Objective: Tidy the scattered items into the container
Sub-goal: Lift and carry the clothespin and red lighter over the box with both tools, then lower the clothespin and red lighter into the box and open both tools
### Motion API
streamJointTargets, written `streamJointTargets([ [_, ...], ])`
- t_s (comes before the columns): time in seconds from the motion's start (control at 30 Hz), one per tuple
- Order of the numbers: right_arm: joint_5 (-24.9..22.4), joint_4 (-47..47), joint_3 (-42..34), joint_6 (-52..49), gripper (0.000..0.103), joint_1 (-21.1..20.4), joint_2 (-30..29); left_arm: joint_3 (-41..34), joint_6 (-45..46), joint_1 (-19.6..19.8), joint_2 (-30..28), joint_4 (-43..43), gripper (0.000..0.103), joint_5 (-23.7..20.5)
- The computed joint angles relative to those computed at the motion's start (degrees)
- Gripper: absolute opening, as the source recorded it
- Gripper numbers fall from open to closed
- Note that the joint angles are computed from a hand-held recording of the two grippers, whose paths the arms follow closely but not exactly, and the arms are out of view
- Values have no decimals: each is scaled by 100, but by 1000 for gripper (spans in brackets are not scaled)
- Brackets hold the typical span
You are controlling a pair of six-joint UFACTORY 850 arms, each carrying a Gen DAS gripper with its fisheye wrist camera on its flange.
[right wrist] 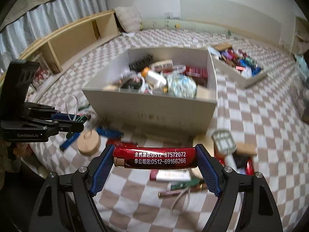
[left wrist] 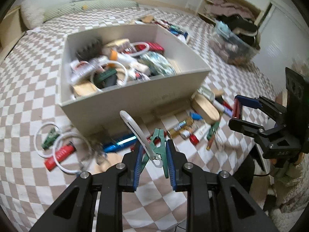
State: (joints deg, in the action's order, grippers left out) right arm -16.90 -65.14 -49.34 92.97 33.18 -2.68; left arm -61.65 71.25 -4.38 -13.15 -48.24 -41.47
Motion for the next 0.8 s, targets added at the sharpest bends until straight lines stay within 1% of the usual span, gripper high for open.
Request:
streamJointTargets([
  [0.13,-17,-366,-162,171,83,-59,12,-226,27,113,-14,-232,24,-73],
  [0.3,47,-592,-355,255,83,-193,-53,-523,5,211,-72,-505,24,-202],
  [0.43,199,-729,-509,368,83,-344,-170,-737,-41,214,-124,-600,24,-183],
  [0.57,325,-429,-721,47,83,-484,-351,-952,-158,180,-206,-664,24,-170],
  [0.67,439,-434,-826,71,83,-566,-449,-1085,-303,116,-283,-616,24,-133],
  [0.8,555,-818,-947,558,83,-648,-582,-1252,-539,-78,-356,-272,24,72],
])
